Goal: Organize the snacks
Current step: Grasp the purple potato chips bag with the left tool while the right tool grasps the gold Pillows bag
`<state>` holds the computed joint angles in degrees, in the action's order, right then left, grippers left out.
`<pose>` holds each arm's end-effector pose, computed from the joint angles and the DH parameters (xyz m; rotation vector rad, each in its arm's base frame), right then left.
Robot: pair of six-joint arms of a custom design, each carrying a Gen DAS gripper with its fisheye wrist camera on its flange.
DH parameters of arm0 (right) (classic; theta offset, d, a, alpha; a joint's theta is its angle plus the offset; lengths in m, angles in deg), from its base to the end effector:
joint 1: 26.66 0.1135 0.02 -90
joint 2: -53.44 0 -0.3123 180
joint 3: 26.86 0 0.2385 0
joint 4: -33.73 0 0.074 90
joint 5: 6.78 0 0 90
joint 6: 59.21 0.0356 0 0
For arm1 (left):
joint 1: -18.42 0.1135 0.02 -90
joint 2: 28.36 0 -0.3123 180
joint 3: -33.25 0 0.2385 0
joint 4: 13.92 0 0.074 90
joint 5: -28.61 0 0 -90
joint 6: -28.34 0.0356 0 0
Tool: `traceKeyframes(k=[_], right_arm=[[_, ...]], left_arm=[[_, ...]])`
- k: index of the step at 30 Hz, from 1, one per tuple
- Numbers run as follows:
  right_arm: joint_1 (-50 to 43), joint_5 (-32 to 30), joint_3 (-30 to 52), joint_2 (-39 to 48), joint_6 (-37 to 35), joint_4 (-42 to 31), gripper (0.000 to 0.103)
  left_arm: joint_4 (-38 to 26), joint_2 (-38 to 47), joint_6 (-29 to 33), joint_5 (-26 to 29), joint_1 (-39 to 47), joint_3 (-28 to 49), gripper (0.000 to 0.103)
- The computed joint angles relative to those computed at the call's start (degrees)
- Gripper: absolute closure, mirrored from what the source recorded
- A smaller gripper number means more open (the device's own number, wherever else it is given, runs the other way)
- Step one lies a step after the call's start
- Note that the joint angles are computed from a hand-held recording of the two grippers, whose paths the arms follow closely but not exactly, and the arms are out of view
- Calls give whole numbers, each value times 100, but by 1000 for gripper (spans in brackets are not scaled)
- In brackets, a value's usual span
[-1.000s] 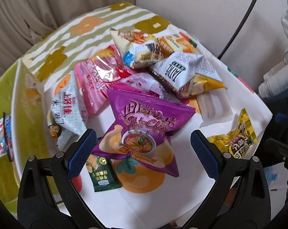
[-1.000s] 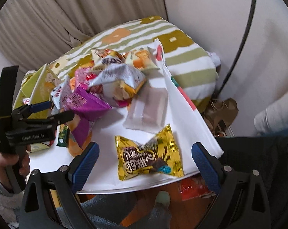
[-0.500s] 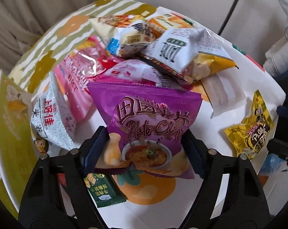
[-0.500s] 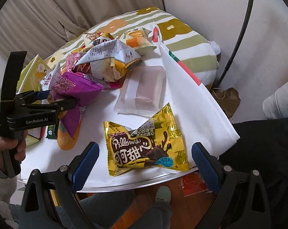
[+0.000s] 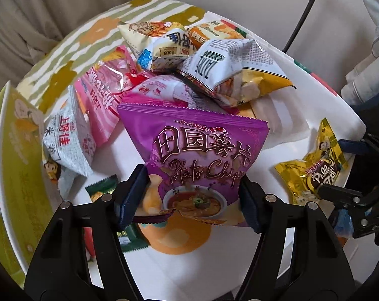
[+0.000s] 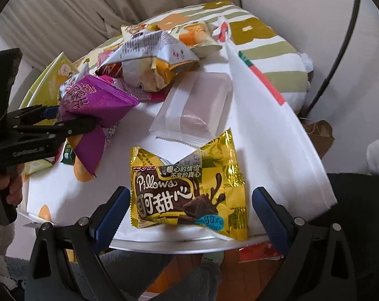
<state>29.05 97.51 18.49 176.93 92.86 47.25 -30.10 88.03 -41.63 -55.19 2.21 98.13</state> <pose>0.1694 0.2329 0.0425 0.2244 2.6738 0.3434 0.3338 -0.1011 0.1054 0.8819 2.6008 -0.1306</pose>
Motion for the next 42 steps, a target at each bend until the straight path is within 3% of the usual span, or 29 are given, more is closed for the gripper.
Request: traceKeyframes(k=[9, 23, 29, 33, 42], right_arm=[[-18, -86, 211, 175, -572, -58, 6], [153, 203, 1094, 607, -1074, -1084, 7], [139, 131, 1149, 666, -1364, -872, 10], [171, 133, 1109, 576, -1500, -763, 24], [-14, 102, 1034, 195, -1725, -794, 30]], left_arm=[[197, -353, -295, -129, 2, -503, 37], [431, -570, -688, -268, 52, -869, 37], [476, -655, -831, -342, 81, -953, 37], [528, -758, -935, -356, 141, -1039, 37], [437, -1218, -1228, -298, 363, -1154, 37]])
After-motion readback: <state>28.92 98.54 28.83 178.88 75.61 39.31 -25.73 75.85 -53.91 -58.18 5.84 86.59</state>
